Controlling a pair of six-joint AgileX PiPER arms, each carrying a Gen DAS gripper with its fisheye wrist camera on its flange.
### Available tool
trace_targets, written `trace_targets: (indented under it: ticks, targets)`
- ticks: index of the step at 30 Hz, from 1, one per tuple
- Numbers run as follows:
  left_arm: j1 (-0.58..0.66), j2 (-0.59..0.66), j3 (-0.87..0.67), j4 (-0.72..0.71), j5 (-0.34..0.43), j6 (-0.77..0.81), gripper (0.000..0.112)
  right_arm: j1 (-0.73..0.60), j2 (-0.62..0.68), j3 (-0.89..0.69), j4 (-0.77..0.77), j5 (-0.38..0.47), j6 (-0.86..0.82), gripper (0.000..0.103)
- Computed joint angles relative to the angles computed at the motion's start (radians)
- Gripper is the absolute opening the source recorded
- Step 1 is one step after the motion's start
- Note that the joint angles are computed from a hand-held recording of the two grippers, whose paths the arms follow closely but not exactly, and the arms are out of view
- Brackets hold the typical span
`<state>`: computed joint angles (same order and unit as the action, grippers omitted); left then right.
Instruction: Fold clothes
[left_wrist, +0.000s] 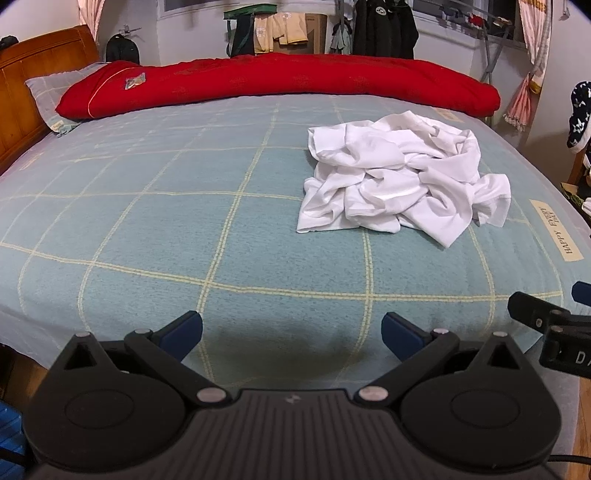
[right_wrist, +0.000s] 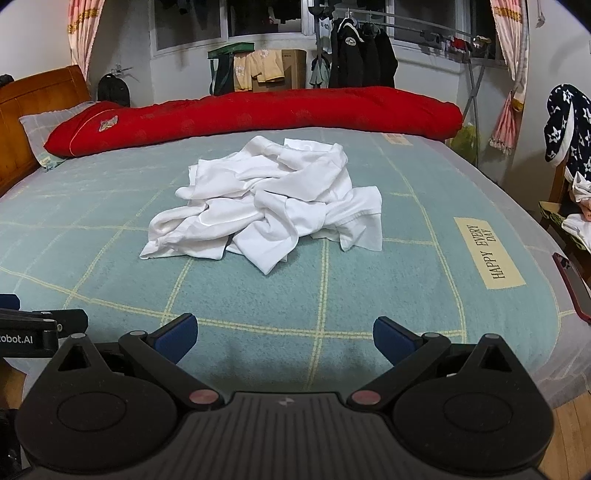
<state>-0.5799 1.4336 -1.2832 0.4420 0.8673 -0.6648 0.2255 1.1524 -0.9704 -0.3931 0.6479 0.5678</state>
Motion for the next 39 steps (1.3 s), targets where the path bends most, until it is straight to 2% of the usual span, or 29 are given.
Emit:
trace_targets:
  ticks: [19, 25, 39]
  targets:
    - [0.006, -0.001, 0.007, 0.014, -0.013, -0.007, 0.102, -0.019, -0.007, 0.01, 0.039, -0.024, -0.033, 0.103]
    - [0.02, 0.009, 0.005, 0.021, -0.05, 0.007, 0.102, -0.05, -0.003, 0.023, 0.084, -0.066, -0.085, 0.103]
    - [0.091, 0.156, -0.126, -0.058, -0.063, 0.098, 0.102, -0.161, 0.157, -0.067, 0.283, -0.11, -0.288, 0.103]
